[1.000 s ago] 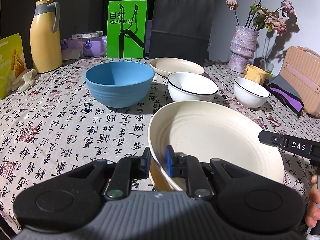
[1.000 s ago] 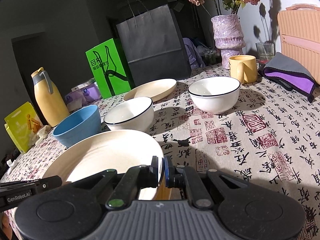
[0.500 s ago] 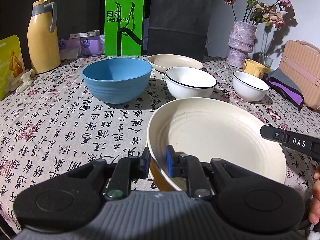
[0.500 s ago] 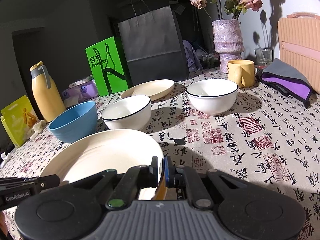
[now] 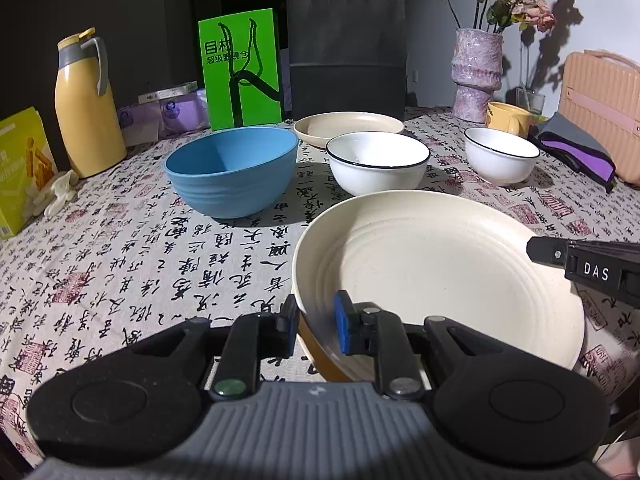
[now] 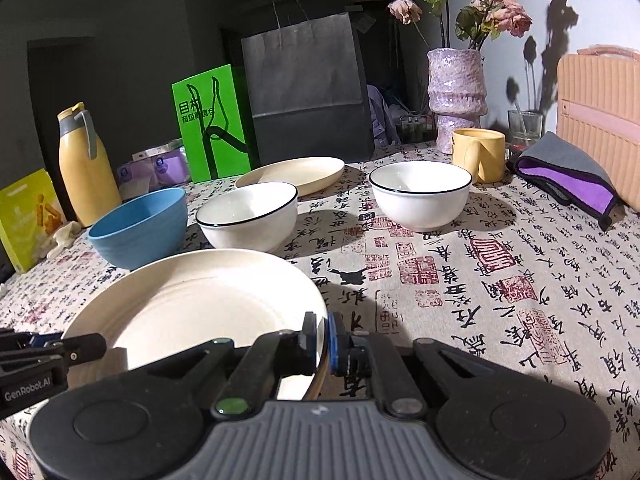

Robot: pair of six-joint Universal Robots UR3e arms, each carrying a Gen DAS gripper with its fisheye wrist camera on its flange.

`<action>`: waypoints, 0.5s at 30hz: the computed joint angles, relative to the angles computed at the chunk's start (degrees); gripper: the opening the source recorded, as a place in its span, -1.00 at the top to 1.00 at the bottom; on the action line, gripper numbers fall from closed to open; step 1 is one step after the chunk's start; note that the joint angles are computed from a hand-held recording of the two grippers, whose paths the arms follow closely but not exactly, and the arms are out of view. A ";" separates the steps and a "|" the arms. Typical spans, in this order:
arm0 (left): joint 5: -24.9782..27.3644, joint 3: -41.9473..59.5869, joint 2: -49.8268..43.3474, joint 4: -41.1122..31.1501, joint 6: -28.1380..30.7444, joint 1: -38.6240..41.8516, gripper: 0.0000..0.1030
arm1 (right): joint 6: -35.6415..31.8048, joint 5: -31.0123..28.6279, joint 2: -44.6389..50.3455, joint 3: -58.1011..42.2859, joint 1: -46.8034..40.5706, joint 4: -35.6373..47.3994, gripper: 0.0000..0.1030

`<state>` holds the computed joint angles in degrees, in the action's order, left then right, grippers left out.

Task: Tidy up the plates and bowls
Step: 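Carry both held cream plates down toward the table beside the blue bowl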

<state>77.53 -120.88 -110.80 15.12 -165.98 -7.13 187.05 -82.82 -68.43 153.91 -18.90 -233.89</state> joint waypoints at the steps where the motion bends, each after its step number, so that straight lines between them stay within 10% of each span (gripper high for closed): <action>1: 0.32 -0.02 -0.13 0.28 0.06 -0.19 0.63 | -0.07 -0.45 0.22 -0.15 0.31 -0.15 0.88; 15: 5.01 -0.47 -2.52 5.08 1.99 -2.73 0.61 | -1.42 -4.54 2.61 -1.56 3.26 -1.72 0.88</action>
